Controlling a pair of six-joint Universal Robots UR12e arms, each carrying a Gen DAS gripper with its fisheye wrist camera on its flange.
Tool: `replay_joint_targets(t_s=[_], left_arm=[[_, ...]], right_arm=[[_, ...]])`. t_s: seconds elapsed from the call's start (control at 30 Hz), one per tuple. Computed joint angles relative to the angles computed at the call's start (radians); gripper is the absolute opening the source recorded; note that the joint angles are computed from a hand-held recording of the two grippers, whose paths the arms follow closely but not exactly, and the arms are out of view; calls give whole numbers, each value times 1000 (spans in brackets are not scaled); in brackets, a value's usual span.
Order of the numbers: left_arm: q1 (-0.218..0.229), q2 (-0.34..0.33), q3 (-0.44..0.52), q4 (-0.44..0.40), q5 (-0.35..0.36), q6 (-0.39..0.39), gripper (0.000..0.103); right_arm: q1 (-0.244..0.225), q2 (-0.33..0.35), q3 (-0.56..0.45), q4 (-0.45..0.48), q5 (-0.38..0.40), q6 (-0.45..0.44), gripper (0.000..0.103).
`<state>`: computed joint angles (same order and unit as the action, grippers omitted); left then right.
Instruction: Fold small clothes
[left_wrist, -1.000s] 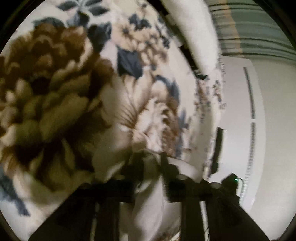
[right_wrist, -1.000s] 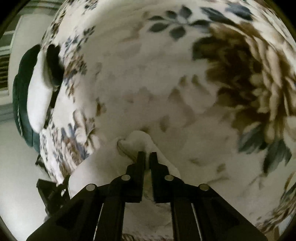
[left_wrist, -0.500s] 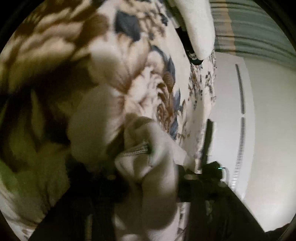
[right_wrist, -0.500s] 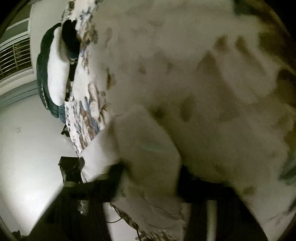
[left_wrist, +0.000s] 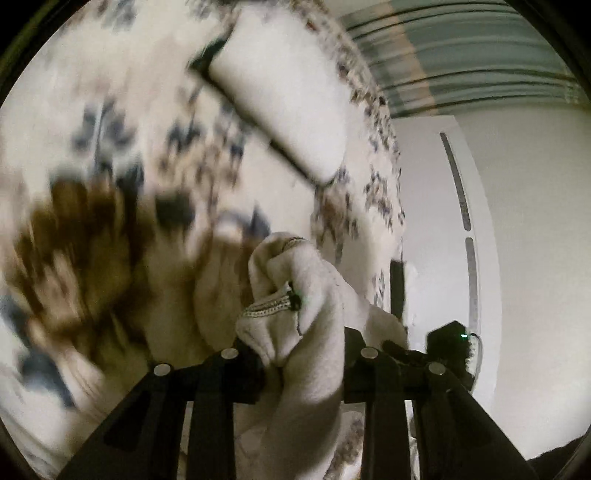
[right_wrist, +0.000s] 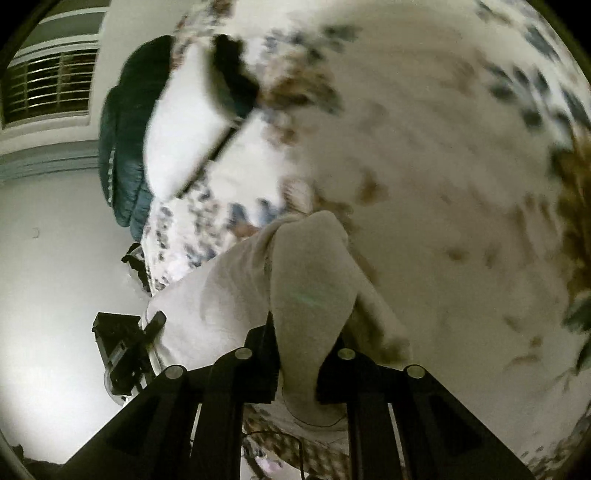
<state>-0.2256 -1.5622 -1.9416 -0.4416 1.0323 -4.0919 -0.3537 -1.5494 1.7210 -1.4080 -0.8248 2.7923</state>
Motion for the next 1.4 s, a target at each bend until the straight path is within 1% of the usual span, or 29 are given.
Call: replay_joint_targets(t_s=[0.1,0.13,0.2,0.23,0.33,0.4,0.5,0.57,0.6,0.67,0.73,0.77,0.8,0.83,0.87,0.9,0.93,0.97,1.0,1.03,1.07,1.1,1.13,1.17,1.27,1.3,1.33,1.4], left_arm=[[37,-23,71,-35,5,63,25],[57,-37,105,-48,1,94,25],[78,-63,153,-65,-2,136,25],[95,-85,193,-83,-5,172,25],[126,-142,281,-122,6,255,25],[146,-174,320,-135,6,279,25],[169,-248,402,-169,24,322,26],[177,-281,439,-191,39,351,26],[179,-309,470,-210,50,370,26],[175,-346,515,-258,87,411,27],[163,-378,559,-321,138,459,28],[160,-383,568,-336,156,469,29],[150,-392,582,-361,200,485,30],[145,-394,586,-371,223,489,34],[141,-396,588,-377,250,486,36],[138,-399,593,-385,278,478,37],[134,-399,591,-379,303,472,40],[129,-395,588,-373,334,467,42],[120,-389,583,-370,372,466,43],[116,-390,585,-368,395,471,49],[107,-386,586,-366,435,481,58],[96,-384,589,-374,476,493,85],[85,-381,593,-388,521,501,103],[77,-379,593,-390,546,503,103],[49,-371,595,-425,629,496,103],[42,-371,598,-437,644,492,103],[28,-369,606,-472,681,485,103],[12,-369,618,-513,708,485,103]], right_arm=[[46,23,-55,-49,24,51,13],[66,37,-80,-73,33,73,13],[101,68,-123,-134,47,128,13],[121,89,-148,-173,60,164,13],[177,166,-230,-297,84,277,13],[206,219,-286,-361,81,333,13],[244,312,-385,-437,68,401,13],[268,376,-451,-476,46,440,13],[278,410,-486,-484,36,452,13],[294,450,-530,-488,-9,463,13],[308,487,-574,-460,-65,447,13],[312,497,-587,-449,-89,434,14],[320,508,-604,-435,-120,417,14],[329,517,-622,-422,-163,394,15],[335,521,-630,-418,-191,379,20],[341,523,-637,-417,-228,363,21],[353,526,-649,-414,-284,346,33],[358,517,-642,-420,-317,337,46],[369,515,-645,-428,-369,329,52],[378,509,-642,-438,-420,328,66],[386,502,-634,-452,-463,328,76],[397,489,-620,-474,-513,323,82],[404,480,-610,-485,-548,321,96],[413,467,-593,-498,-587,318,103],[438,426,-537,-525,-684,314,103],[445,414,-520,-533,-709,314,103],[452,400,-502,-536,-734,315,103],[460,371,-468,-549,-776,330,103]])
